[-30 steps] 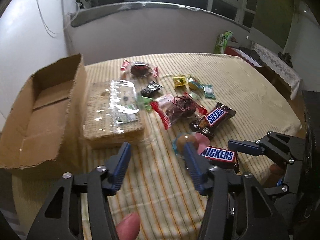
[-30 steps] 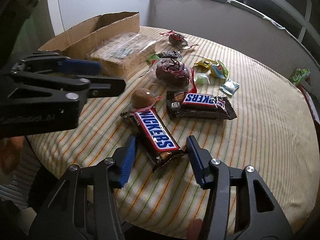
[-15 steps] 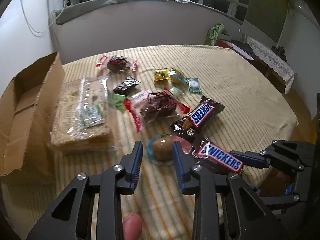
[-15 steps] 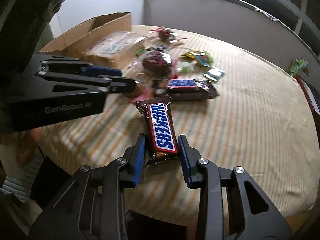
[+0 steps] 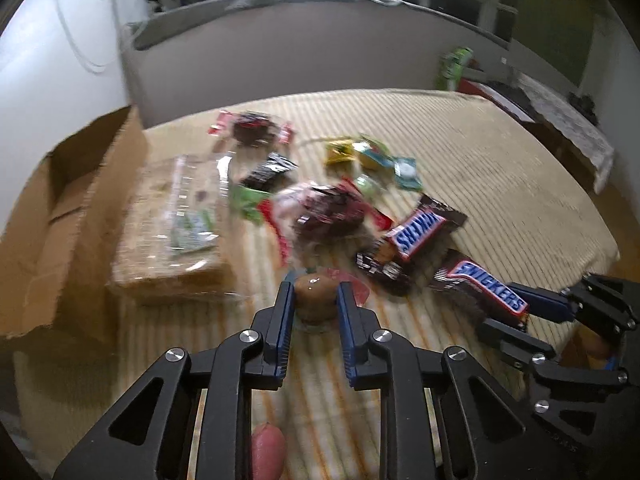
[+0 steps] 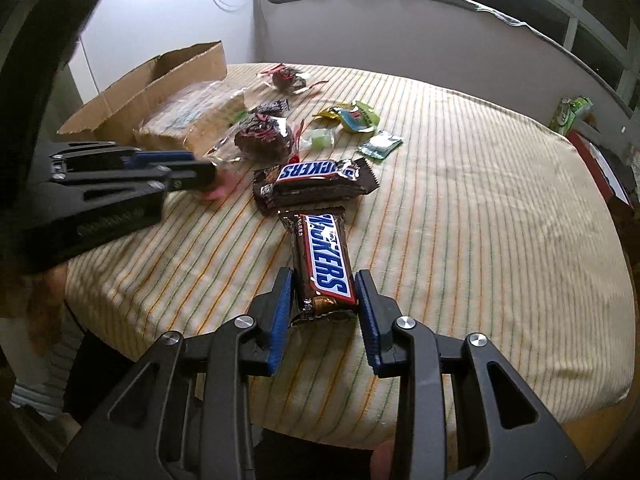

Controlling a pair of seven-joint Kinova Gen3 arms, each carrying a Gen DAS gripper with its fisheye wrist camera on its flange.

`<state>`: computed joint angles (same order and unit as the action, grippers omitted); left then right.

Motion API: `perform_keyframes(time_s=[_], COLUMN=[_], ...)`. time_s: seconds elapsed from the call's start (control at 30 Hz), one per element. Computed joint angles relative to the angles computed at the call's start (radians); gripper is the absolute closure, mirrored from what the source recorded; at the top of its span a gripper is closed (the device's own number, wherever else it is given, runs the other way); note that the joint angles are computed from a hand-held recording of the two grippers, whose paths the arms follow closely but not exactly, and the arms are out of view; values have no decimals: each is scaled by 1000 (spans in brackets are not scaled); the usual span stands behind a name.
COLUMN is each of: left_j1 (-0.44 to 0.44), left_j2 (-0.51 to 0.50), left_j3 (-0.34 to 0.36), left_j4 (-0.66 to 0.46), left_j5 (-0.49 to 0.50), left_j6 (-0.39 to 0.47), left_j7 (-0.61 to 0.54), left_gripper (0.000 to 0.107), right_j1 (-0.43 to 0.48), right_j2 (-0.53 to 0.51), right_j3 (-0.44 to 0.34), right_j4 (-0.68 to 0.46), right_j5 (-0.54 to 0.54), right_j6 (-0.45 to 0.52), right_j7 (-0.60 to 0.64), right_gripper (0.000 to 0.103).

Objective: Organize snacks
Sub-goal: 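Carry the chocolate candy and Snickers bar into the cardboard box with both tools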

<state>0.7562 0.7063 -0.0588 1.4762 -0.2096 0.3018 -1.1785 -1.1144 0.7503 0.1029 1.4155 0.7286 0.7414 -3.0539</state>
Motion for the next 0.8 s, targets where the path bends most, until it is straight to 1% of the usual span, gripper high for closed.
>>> perform_keyframes(time_s=[0.1, 0.17, 0.27, 0.4, 0.5, 0.63, 0.73, 0.8], left_j1=[25, 31, 52, 67, 99, 128, 127, 116], left_j2=[-33, -67, -105, -150, -171, -182, -189, -193], left_j3=[-47, -65, -105, -149, -212, -277, -295, -294], left_j4=[47, 87, 129, 164, 182, 193, 208, 219], left_j5=[6, 7, 7, -1, -17, -36, -43, -39], left_j6=[-47, -79, -108, -118, -129, -140, -154, -167], left_j7=[42, 56, 78, 95, 127, 162, 175, 176], left_gripper=[88, 88, 88, 88, 88, 88, 88, 88], right_j1=[-13, -15, -17, -16, -15, -8, 2, 3], right_j2=[-7, -12, -12, -5, 5, 6, 2, 3], right_j3=[7, 8, 4, -6, -12, -22, -33, -37], right_j4=[4, 2, -18, -68, -107, -119, -110, -99], right_j5=[6, 13, 22, 35, 40, 28, 6, -1], right_j6=[19, 32, 57, 94, 119, 136, 140, 138], right_j7=[-17, -25, -29, -8, 21, 42, 59, 67], right_gripper=[70, 70, 70, 71, 71, 71, 71, 71])
